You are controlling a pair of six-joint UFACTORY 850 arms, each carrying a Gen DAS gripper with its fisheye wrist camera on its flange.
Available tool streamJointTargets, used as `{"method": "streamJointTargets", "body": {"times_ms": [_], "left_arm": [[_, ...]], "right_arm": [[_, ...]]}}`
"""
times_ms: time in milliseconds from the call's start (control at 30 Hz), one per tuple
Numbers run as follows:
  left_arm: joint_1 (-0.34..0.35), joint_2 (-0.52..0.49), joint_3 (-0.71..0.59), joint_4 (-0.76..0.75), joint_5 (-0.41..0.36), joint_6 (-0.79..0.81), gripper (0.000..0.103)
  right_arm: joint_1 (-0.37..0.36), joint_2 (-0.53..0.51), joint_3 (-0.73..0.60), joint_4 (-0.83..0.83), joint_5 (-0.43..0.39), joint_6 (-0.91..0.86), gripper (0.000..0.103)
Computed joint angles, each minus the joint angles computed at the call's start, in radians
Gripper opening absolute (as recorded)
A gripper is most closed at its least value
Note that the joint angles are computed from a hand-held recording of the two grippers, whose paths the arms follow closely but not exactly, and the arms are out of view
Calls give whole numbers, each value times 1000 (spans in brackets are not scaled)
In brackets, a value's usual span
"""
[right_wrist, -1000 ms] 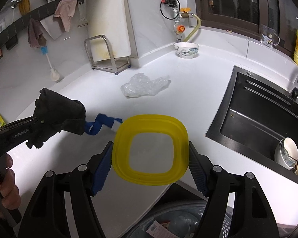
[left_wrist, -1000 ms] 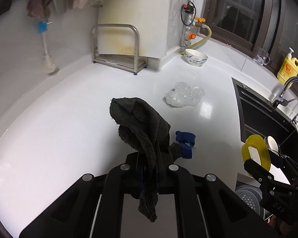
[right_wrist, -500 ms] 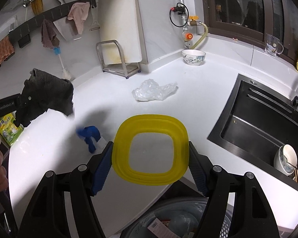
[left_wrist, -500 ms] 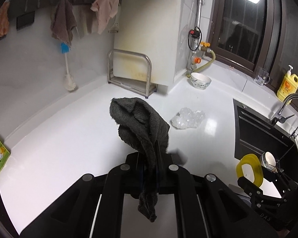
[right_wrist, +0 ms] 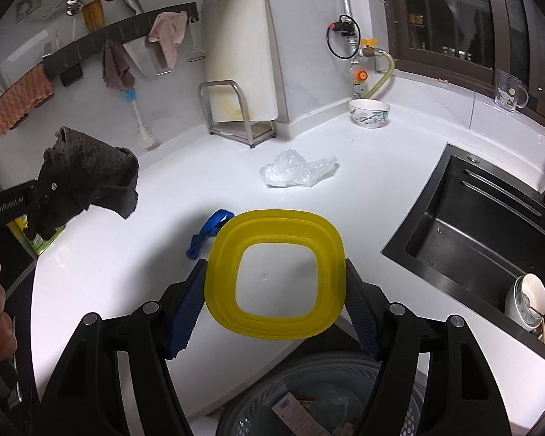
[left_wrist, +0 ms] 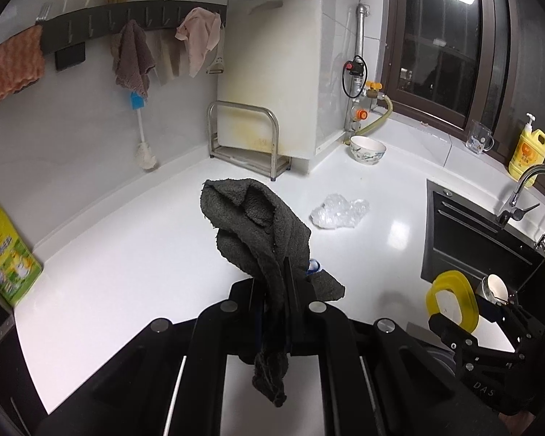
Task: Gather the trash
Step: 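Lift and carry the glove and yellow bowl with both grippers over the bin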
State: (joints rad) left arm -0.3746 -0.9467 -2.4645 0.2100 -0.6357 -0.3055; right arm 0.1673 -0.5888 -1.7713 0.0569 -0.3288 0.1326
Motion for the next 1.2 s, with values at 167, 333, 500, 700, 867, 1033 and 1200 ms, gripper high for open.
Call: {"method": "streamJointTargets", "body": {"times_ms": [167, 333, 500, 700, 867, 1033, 1200], "left_arm": [[-42, 115, 208, 131, 38, -167, 8], [-91, 188, 341, 248, 25, -339, 8], [-138, 226, 420, 311, 2, -456, 8], [-197, 250, 482, 354, -23, -550, 8], [-240, 254, 514, 335, -29, -569, 8], [-275, 244, 529, 305, -34, -570, 8], [-296, 219, 528, 233, -27, -513, 8]], "right_arm": [[-21, 50, 73, 177, 1, -213, 69], [-48, 103, 150, 353, -13, -436, 69], [-86, 155, 229, 504, -33, -631, 69], [-130, 209, 319, 633, -59, -812, 69], [-161, 244, 385, 670, -80, -892, 69], [-195, 269, 439, 683, -102, -937, 69], [-212, 276, 478, 679, -116, -964, 69]]}}
